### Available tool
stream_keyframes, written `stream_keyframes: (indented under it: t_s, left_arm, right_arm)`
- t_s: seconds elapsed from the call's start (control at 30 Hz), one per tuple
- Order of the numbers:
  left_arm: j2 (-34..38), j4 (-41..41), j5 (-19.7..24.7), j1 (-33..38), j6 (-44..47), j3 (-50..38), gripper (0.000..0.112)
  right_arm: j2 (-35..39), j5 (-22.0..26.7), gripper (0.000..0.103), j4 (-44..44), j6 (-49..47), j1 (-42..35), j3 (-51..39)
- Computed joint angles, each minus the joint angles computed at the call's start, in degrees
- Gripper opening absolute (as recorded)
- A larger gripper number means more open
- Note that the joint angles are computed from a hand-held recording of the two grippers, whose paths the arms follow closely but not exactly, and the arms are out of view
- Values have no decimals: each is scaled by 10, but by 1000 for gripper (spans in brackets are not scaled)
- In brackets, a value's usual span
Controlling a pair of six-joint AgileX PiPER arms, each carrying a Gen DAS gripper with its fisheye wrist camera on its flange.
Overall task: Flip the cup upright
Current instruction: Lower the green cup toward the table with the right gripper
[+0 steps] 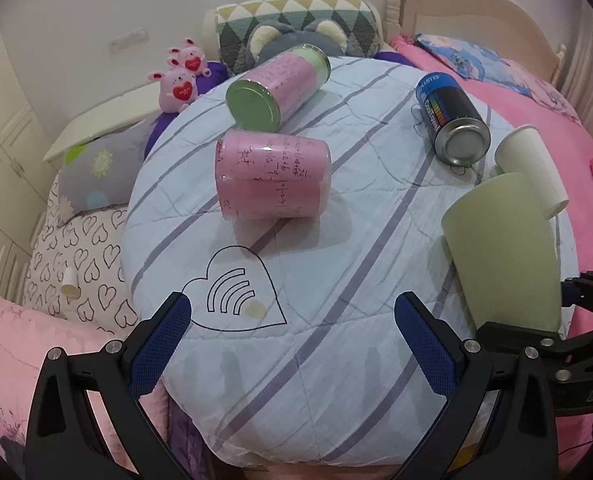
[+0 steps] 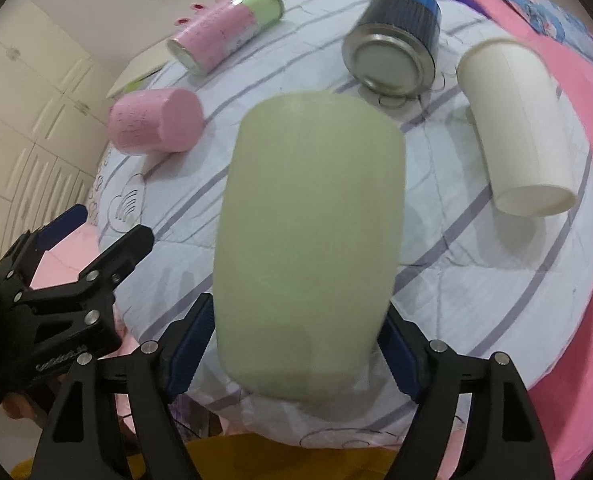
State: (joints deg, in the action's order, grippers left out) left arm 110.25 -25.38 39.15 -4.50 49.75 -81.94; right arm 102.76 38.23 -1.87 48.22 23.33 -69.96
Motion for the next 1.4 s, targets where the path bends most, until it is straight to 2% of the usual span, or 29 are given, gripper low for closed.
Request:
stream_keyframes:
  t_s: [0.2,0.43,0.67,0.73,0.83,1.03,1.4]
  left_arm:
    - [-22,4,-1,-8,-20,14,103]
    - [-51,4,28,-35,-64,21,103]
    - [-59,56,40,-105,-170,18,103]
    - [-55,62,53,-118,-196,6,103]
    - [-54,102,46,-142,-251,-1,103]
    - [-44,158,60,-174,-334,-31,103]
    - [-18,239,95,-233,-450,-76,103]
  right_arm:
    - [-50,16,79,-40,20,11,18]
    - [-124,21,79,-79,23,5,58]
    - [-184,20,79,-117,18,-40,106]
    - [-191,6,79,-92,-27,-67,119]
    - [-200,-16,79,-20,-116,-120,140]
    - [-199,-55,79,99,-269,-200,173]
    - [-188,-64,79,278,-508,-309,201]
